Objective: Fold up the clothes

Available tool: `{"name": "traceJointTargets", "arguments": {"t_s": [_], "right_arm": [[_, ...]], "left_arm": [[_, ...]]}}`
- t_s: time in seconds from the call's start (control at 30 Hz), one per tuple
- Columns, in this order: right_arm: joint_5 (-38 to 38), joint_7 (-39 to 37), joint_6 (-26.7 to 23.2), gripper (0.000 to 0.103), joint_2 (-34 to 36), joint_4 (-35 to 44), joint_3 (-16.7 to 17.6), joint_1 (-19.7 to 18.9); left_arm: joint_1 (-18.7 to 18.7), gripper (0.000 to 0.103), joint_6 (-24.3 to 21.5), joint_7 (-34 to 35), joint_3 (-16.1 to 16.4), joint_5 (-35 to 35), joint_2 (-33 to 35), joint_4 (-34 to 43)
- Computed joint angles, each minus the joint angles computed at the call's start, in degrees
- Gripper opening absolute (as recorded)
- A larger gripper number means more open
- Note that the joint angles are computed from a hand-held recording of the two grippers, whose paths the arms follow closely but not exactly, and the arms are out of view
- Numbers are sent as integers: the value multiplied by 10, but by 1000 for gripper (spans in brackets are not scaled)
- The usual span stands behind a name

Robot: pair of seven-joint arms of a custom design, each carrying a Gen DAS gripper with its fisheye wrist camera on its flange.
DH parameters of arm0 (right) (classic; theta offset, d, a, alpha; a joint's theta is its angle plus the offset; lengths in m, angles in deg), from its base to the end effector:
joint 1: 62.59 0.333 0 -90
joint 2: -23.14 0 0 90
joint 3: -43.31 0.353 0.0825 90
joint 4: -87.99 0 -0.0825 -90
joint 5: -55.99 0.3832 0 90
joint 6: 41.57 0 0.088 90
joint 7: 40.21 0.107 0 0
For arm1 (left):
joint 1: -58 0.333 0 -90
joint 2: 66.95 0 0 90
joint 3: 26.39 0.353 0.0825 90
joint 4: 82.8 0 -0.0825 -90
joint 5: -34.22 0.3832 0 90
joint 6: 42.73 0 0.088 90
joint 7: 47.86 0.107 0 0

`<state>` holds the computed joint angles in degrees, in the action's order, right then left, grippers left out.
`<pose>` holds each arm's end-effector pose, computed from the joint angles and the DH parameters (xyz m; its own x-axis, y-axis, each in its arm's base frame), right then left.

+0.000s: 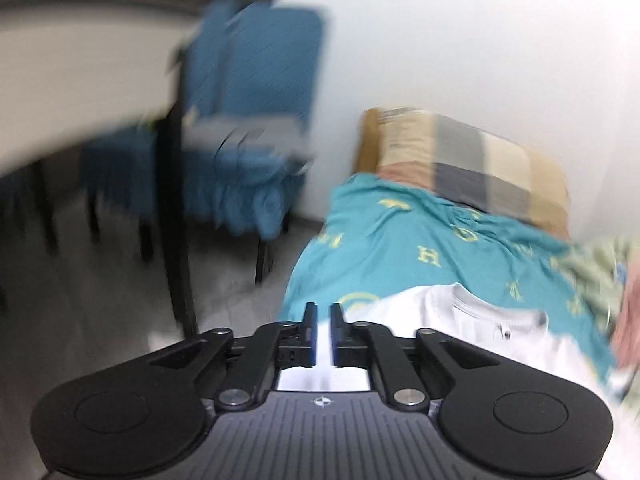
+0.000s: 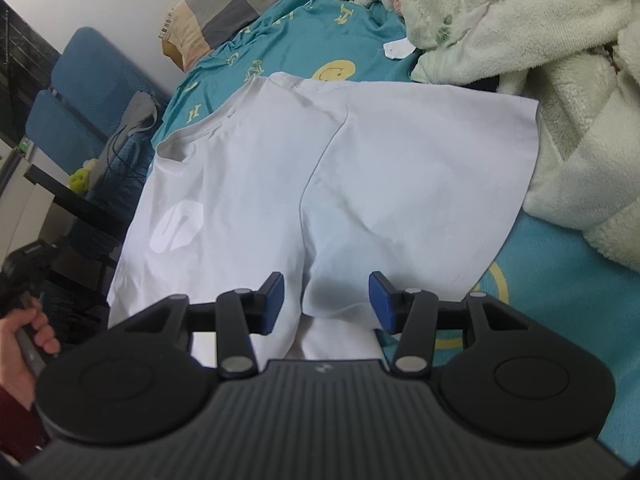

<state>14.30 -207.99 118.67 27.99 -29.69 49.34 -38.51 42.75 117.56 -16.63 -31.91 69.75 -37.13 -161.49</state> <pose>0.5114 0.3304 0.5010 -0.4008 -0.7512 -0.5245 -0.6152 0.6449 -0.4535 0.7195 -0.2803 0.5521 0.0614 -0.9560 0.2870 -0.5751 -0.2689 -0.7726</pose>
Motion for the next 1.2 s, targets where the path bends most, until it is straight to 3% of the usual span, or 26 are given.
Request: {"name": "traceJointTargets", "arguments": {"t_s": [0.1,0.13,0.2,0.27,0.3,0.43,0.57,0.6,0.63,0.73,0.8,0.93,1.0,1.07,1.13,1.2], "right_arm": [[12,-1,21,50,-4,-13,0,-3],[15,1,28,50,-4,-17,0,-4],[24,0,37,50,-3,-21,-1,-6],[40,-11,41,50,1,-19,1,-8],[50,-20,44,50,5,-18,2,-9],[83,-54,37,50,20,-3,6,-7],[95,-66,23,50,33,13,3,-2],[94,-66,20,50,34,15,1,-1],[93,-66,17,50,35,17,0,1],[92,-63,14,50,35,19,-1,4],[88,-60,17,50,31,15,-3,5],[66,-39,23,50,19,5,-7,7],[53,-27,21,50,13,0,-8,6],[35,-13,20,50,7,-3,-9,6],[14,2,18,50,2,-5,-10,4],[-11,15,12,50,-1,-4,-10,4]], "left_arm": [[32,34,14,-80,-10,-71,-15,-55],[48,49,28,-97,-19,-95,-17,-74],[85,69,48,-116,-45,-153,-15,-101],[98,83,75,-160,-43,-184,-11,-124],[114,85,96,-169,-57,-203,-6,-136],[230,85,154,-110,-192,-280,38,-154],[243,61,200,-72,-223,-244,84,-120],[233,31,193,-57,-213,-222,86,-108],[214,10,188,-47,-189,-202,82,-98],[111,8,153,-53,-75,-149,70,-46],[50,7,106,-50,-9,-98,57,-15],[-54,6,46,12,78,73,55,68],[-80,6,39,89,72,139,58,100],[-88,6,41,193,35,157,63,115],[-83,6,43,300,-22,121,75,120],[-92,7,22,359,-56,78,93,132]]}}
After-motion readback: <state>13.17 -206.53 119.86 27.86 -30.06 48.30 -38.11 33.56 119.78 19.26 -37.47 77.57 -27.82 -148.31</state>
